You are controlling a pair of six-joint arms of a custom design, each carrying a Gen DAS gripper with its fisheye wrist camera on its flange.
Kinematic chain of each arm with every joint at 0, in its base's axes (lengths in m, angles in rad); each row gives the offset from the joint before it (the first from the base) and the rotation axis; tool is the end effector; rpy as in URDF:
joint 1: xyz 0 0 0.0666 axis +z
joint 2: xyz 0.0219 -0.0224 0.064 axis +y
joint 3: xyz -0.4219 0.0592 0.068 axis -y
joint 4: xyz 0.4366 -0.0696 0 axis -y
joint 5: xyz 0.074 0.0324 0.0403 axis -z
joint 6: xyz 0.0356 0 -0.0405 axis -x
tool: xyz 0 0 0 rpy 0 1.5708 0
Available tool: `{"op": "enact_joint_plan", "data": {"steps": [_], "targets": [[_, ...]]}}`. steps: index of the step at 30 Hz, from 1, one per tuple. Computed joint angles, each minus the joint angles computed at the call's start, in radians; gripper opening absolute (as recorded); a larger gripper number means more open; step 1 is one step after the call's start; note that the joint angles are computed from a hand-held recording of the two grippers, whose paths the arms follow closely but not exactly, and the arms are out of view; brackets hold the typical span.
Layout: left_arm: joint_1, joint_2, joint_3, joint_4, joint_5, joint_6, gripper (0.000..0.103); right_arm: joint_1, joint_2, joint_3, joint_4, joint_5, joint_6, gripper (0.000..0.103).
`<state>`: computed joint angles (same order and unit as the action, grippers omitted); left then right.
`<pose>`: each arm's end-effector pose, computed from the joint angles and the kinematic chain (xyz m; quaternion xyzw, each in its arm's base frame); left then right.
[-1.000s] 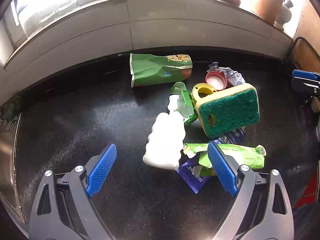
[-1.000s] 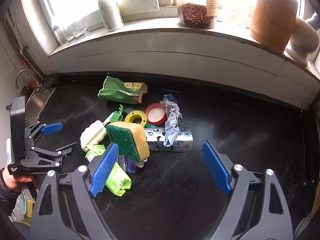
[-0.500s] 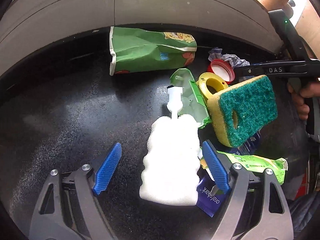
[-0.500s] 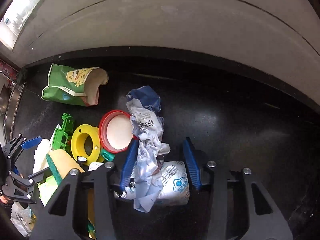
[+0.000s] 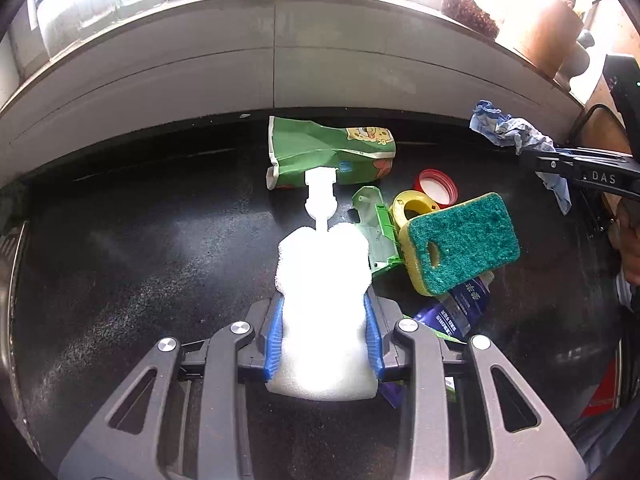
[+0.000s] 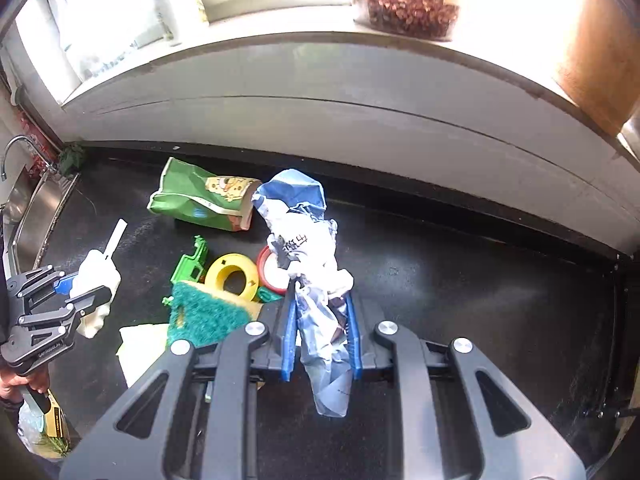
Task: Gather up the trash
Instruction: 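Grasp the white foam piece with the left tool while the right tool grasps blue-white paper, then carry foam and paper over the black bin and open both tools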
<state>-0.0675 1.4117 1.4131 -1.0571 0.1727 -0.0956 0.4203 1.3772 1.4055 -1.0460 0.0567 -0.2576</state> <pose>0.5108 -0.0411 0.4635 0.1004 0.9584 -0.0798 0.2549 0.4586 0.2023 0.4767 -0.0704 0.9591 0.0650 0.2665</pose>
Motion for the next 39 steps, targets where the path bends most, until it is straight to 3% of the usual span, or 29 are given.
{"op": "enact_joint_plan", "data": {"steps": [8, 16, 23, 27, 32, 35, 39], "targets": [[-0.069, -0.166, -0.076, -0.071, -0.089, 0.089, 0.033, 0.096, -0.156, -0.077, -0.043, 0.043, -0.046, 0.021], [-0.105, -0.303, -0.159, -0.109, -0.131, 0.129, 0.033, 0.170, -0.235, -0.134, -0.058, 0.077, -0.084, 0.021], [-0.047, -0.401, -0.201, -0.127, -0.168, 0.166, 0.033, 0.282, -0.215, -0.110, -0.046, 0.088, -0.085, 0.021], [0.063, -0.487, -0.244, -0.164, -0.184, 0.178, 0.033, 0.384, -0.147, -0.057, -0.022, 0.061, -0.061, 0.021], [0.285, -0.614, -0.312, -0.236, -0.193, 0.142, 0.033, 0.525, -0.018, 0.044, 0.018, -0.010, -0.009, 0.021], [0.483, -0.686, -0.354, -0.283, -0.170, 0.077, 0.033, 0.611, 0.073, 0.112, 0.036, -0.071, 0.022, 0.021], [0.815, -0.749, -0.408, -0.343, -0.100, -0.069, 0.033, 0.709, 0.197, 0.211, 0.030, -0.174, 0.037, 0.021]]}}
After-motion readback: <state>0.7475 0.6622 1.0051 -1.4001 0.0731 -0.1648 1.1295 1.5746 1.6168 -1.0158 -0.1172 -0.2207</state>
